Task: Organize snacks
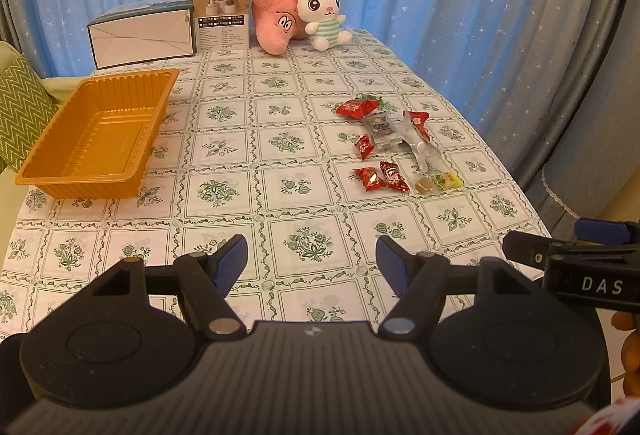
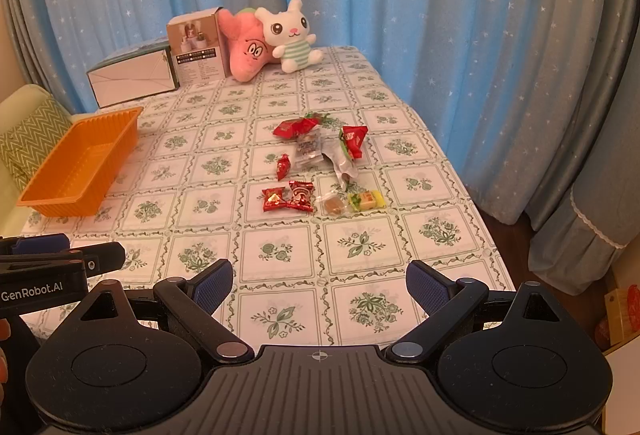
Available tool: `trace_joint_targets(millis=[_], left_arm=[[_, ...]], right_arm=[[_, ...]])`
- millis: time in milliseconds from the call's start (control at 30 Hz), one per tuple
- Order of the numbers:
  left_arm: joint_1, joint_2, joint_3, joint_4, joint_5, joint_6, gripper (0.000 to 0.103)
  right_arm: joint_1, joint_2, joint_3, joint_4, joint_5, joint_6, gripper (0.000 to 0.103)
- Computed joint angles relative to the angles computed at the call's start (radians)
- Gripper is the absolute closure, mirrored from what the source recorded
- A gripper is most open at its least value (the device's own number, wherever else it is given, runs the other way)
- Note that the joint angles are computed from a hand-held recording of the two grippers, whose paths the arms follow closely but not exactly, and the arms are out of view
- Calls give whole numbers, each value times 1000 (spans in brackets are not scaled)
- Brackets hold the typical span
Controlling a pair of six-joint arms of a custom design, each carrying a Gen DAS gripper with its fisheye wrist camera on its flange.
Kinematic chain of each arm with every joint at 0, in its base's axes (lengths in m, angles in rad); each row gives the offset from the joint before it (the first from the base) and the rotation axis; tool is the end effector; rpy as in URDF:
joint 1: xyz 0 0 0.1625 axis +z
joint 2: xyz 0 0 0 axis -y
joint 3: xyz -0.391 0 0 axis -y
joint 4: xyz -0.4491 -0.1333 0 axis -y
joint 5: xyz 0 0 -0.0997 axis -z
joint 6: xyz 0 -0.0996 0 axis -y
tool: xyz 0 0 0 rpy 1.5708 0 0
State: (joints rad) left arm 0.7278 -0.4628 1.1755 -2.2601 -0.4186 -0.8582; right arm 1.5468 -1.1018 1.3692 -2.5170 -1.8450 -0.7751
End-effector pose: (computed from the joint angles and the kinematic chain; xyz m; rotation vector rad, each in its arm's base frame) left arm -0.4394 -0.6919 0.0006 0.0000 2.1549 -1.0356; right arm 0.0884 -0.7500 0.3806 0.8189 -2.4152 0.6918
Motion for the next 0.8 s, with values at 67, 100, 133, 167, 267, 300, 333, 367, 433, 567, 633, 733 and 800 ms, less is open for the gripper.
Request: trace_joint_targets(millis=[67,100,133,167,267,300,333,367,433,567,633,733,800], left_arm=[[0,0,0,-1,0,1,35],[0,0,0,-1,0,1,35],[0,0,-1,0,0,-1,35],[0,1,-1,0,0,-1,35],[0,0,0,1,1,-1,35],[0,0,0,1,1,-1,35],[0,0,0,2,0,-3,35],[0,0,1,2,0,-2,35],[1,0,-1,10,0,-8,35],[7,1,-4,11,1,-3,35],[13,2,-7,7,-1,6,35],[29,9,-22,-7,-9,27,35],[42,22,-41,-36,-16,61,35]], right_arm=[[0,0,0,-1,0,0,9],[0,1,-1,1,0,0,9],[0,1,-1,1,0,1,9],[0,1,-1,1,0,1,9],[0,2,-2,0,-1,1,9],[0,2,-4,1,0,1,9],[0,3,-4,1,0,1,9],[0,3,-5,1,0,1,9],[0,4,-4,2,1,4,9],[-6,8,3,-16,5,9,9],[-10,16,8,-44,6,24,9],[-17,43,-19,-49,10,45,9],[-20,71,-57,-44,11,52,9]])
